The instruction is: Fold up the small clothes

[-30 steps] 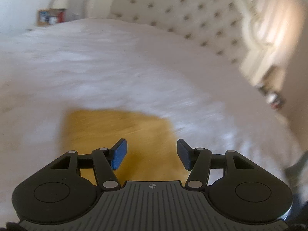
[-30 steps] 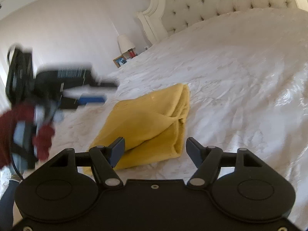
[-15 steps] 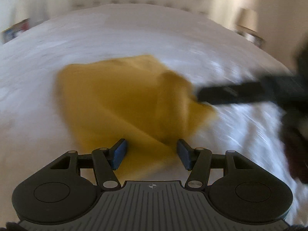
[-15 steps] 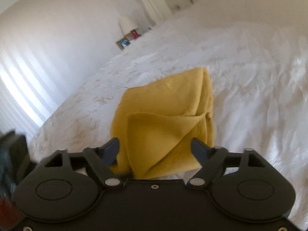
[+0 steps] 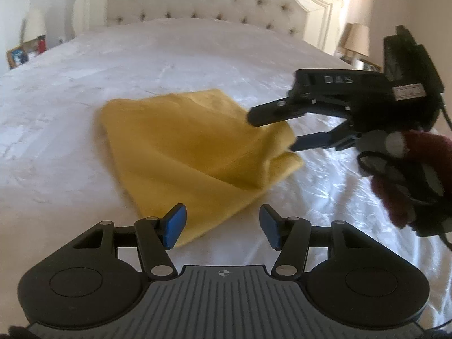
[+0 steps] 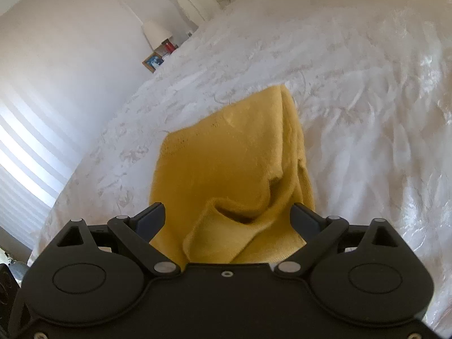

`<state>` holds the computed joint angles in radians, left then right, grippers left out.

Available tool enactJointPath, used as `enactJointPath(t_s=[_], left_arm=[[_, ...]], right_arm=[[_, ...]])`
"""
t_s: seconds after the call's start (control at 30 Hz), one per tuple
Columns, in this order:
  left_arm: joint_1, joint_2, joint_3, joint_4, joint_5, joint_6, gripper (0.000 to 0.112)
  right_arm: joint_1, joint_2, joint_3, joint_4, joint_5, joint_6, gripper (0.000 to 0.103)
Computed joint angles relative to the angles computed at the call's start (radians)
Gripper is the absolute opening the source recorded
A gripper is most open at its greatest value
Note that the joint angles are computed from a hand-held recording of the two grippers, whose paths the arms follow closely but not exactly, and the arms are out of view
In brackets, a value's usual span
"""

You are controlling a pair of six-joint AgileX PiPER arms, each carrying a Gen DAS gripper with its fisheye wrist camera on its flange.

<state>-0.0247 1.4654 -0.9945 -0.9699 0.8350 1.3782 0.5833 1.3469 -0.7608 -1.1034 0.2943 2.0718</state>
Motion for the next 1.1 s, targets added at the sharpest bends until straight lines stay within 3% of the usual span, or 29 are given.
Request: enactJointPath(t_s=[0.07,0.13,0.2,0.23,0.3,0.47,0.53,0.63,0.7,0.73,0.9,1.1], left_arm=[[-0.001,0.001,-0.006,0.010,-0.018,-0.015,0.055],[-0.004,0.014,-0.017,0.015,-0.036,-0.046,0.055],[-0.018,0.027,-0.025,0.017,-0.060,-0.103,0.055],[-0.015,0.033,-0.034,0.021,-0.060,-0.128,0.055],[-0.008,0.050,-0.050,0.040,-0.059,-0.174,0.055],[0.011,0.108,-0.098,0.162,-0.049,-0.308,0.055],[0.030,0.125,-0.115,0.197,-0.018,-0.343,0.055],[0.049,0.110,-0.127,0.221,0.010,-0.357,0.055],[0.066,0.092,-0.130,0.175,0.020,-0.350,0.055],[0.073,0.082,-0.127,0.140,0.024,-0.339,0.055],[0.001,0.083,-0.143,0.053,-0.051,-0.334,0.056],[-0.080,0.149,-0.136,0.130,-0.123,-0.391,0.056]], right_arm=[[0.008,0.007,-0.017,0.029,0.023,-0.034,0.096],[0.008,0.026,-0.045,0.141,0.041,-0.169,0.086],[0.010,0.034,-0.062,0.231,0.053,-0.309,0.023],[0.027,0.033,-0.071,0.231,0.100,-0.334,0.020],[0.058,0.004,-0.052,0.158,0.181,-0.297,0.020],[-0.007,-0.051,0.034,0.257,0.179,-0.394,0.021],[-0.026,-0.067,0.051,0.302,0.178,-0.453,0.029],[-0.012,-0.106,0.074,0.194,0.184,-0.369,0.032],[-0.012,-0.115,0.071,0.124,0.181,-0.334,0.061],[-0.021,-0.107,0.060,0.094,0.166,-0.332,0.065],[-0.079,0.006,-0.041,0.060,0.078,-0.429,0.067],[-0.188,0.167,-0.179,0.225,-0.018,-0.671,0.066]])
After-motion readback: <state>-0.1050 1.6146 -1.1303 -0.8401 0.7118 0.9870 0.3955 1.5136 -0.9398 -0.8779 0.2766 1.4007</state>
